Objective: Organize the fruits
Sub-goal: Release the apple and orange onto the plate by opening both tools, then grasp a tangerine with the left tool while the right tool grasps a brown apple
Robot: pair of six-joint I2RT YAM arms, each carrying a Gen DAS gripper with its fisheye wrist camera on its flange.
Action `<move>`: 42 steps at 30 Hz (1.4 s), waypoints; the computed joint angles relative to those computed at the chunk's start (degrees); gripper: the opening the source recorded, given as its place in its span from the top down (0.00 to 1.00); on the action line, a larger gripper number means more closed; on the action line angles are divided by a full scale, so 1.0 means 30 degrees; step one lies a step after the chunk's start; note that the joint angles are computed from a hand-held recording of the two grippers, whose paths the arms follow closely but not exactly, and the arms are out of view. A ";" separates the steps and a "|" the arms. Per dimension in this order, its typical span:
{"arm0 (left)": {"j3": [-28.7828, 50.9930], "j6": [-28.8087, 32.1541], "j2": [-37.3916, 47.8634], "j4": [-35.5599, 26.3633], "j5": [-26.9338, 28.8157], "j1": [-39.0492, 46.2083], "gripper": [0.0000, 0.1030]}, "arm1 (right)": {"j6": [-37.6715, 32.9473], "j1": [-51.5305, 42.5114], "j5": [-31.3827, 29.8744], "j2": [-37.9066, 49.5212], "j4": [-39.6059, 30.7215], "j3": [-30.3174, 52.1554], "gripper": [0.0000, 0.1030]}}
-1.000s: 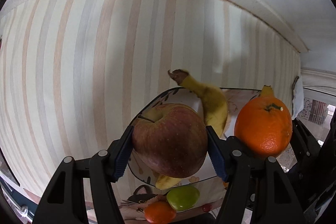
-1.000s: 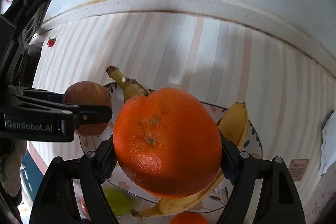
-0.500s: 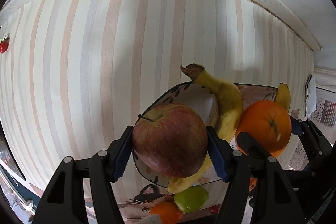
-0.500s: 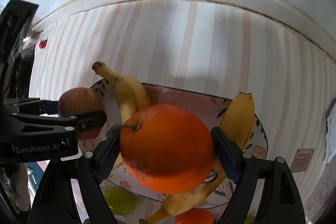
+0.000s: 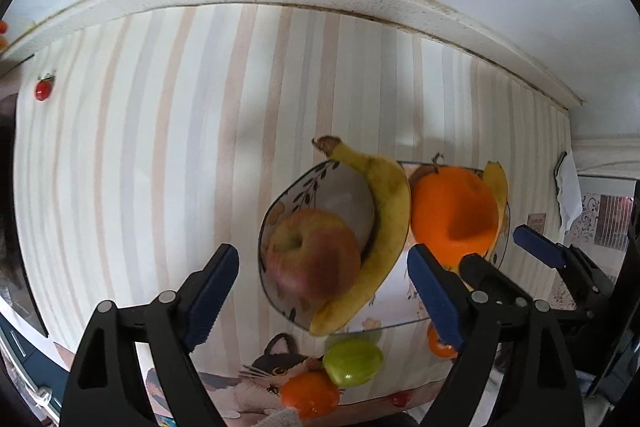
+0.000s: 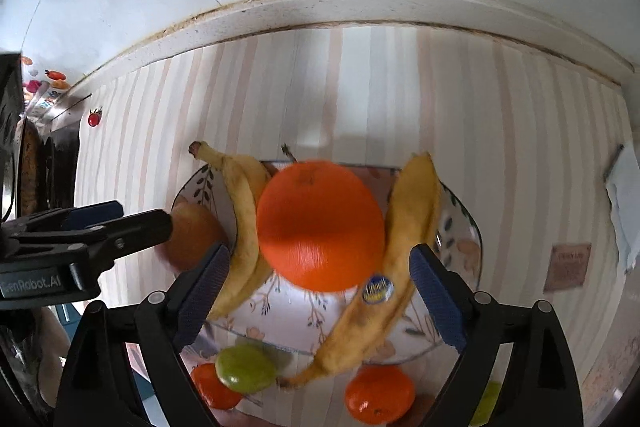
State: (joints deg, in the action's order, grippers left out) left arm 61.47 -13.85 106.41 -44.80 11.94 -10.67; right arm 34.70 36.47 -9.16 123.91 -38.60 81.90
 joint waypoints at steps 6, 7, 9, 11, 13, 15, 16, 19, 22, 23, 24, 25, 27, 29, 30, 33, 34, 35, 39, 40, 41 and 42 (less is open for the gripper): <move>-0.3270 -0.0847 -0.3530 0.1195 -0.1481 -0.0973 0.16 | 0.1161 0.1163 0.1033 -0.3101 0.0432 -0.3272 0.09; -0.3922 -0.1019 -0.4300 0.1371 -0.1750 -0.1155 0.16 | 0.1474 0.1401 0.1018 -0.3437 0.0553 -0.3657 0.09; -0.4710 -0.1482 -0.5152 0.1716 -0.2178 -0.1565 0.16 | 0.2101 0.1982 0.1315 -0.4300 0.0569 -0.4444 0.09; -0.5569 -0.1690 -0.6516 0.1648 -0.2409 -0.1716 0.16 | 0.2588 0.2489 0.1689 -0.4965 0.0597 -0.4985 0.09; -0.6085 -0.1854 -0.7676 0.1330 -0.2491 -0.1822 0.16 | 0.3042 0.2835 0.1778 -0.5933 0.0640 -0.5723 0.09; -0.6512 -0.2107 -0.8966 0.0859 -0.2680 -0.2090 0.16 | 0.3570 0.3216 0.1848 -0.6904 0.0758 -0.6384 0.09; -0.6608 -0.2216 -0.9541 0.0567 -0.2784 -0.2229 0.16 | 0.3910 0.3490 0.2083 -0.7463 0.0792 -0.6707 0.09; -0.6862 -0.2524 -1.1362 -0.0461 -0.3199 -0.2872 0.16 | 0.4602 0.4321 0.2691 -0.8677 0.0358 -0.7021 0.09; -0.6957 -0.3040 -1.2844 -0.1333 -0.3684 -0.3548 0.16 | 0.5106 0.4993 0.3023 -0.9617 -0.0188 -0.6984 0.09; -0.6930 -0.3258 -1.3549 -0.1782 -0.3818 -0.3813 0.16 | 0.5272 0.5268 0.3257 -0.9939 -0.0395 -0.6963 0.09; -0.6934 -0.3361 -1.3936 -0.2021 -0.3865 -0.3957 0.16 | 0.5463 0.5559 0.3520 -1.0310 -0.0682 -0.6938 0.09; -0.6929 -0.3576 -1.4471 -0.2359 -0.3982 -0.4207 0.16 | 0.5682 0.5817 0.3692 -1.0714 -0.0903 -0.6963 0.09; -0.6865 -0.3972 -1.5433 -0.3009 -0.4195 -0.4623 0.16 | 0.6149 0.6352 0.4008 -1.1508 -0.1345 -0.6995 0.09; -0.6762 -0.4519 -1.6366 -0.3712 -0.4541 -0.5236 0.16 | 0.6548 0.6913 0.4565 -1.2171 -0.1905 -0.6941 0.09; -0.6719 -0.4736 -1.6693 -0.3983 -0.4660 -0.5552 0.16 | 0.6825 0.7315 0.4979 -1.2497 -0.2234 -0.6890 0.09; -0.6576 -0.5580 -1.7645 -0.4861 -0.5190 -0.6736 0.16 | 0.7717 0.8474 0.5923 -1.3245 -0.2958 -0.6838 0.09; -0.6603 -0.5912 -1.8036 -0.5107 -0.5269 -0.7089 0.16 | 0.8031 0.8785 0.6050 -1.3524 -0.3004 -0.6950 0.09; -0.6617 -0.6222 -1.8267 -0.5285 -0.5339 -0.7422 0.16 | 0.8365 0.9093 0.6083 -1.3866 -0.3005 -0.7125 0.09; -0.7189 -0.7152 -1.8953 -0.5481 -0.5282 -0.8176 0.16 | 0.9690 1.0008 0.5923 -1.5098 -0.2622 -0.8388 0.09; -0.7460 -0.7361 -1.9008 -0.5455 -0.5350 -0.8375 0.16 | 0.9920 1.0039 0.5773 -1.5399 -0.2415 -0.8882 0.09; -0.7877 -0.7616 -1.9082 -0.5353 -0.5367 -0.8528 0.16 | 1.0385 1.0065 0.5564 -1.5763 -0.2135 -0.9613 0.09; -0.8275 -0.7905 -1.9091 -0.5220 -0.5405 -0.8771 0.16 | 1.0534 0.9911 0.5279 -1.5998 -0.1704 -1.0297 0.09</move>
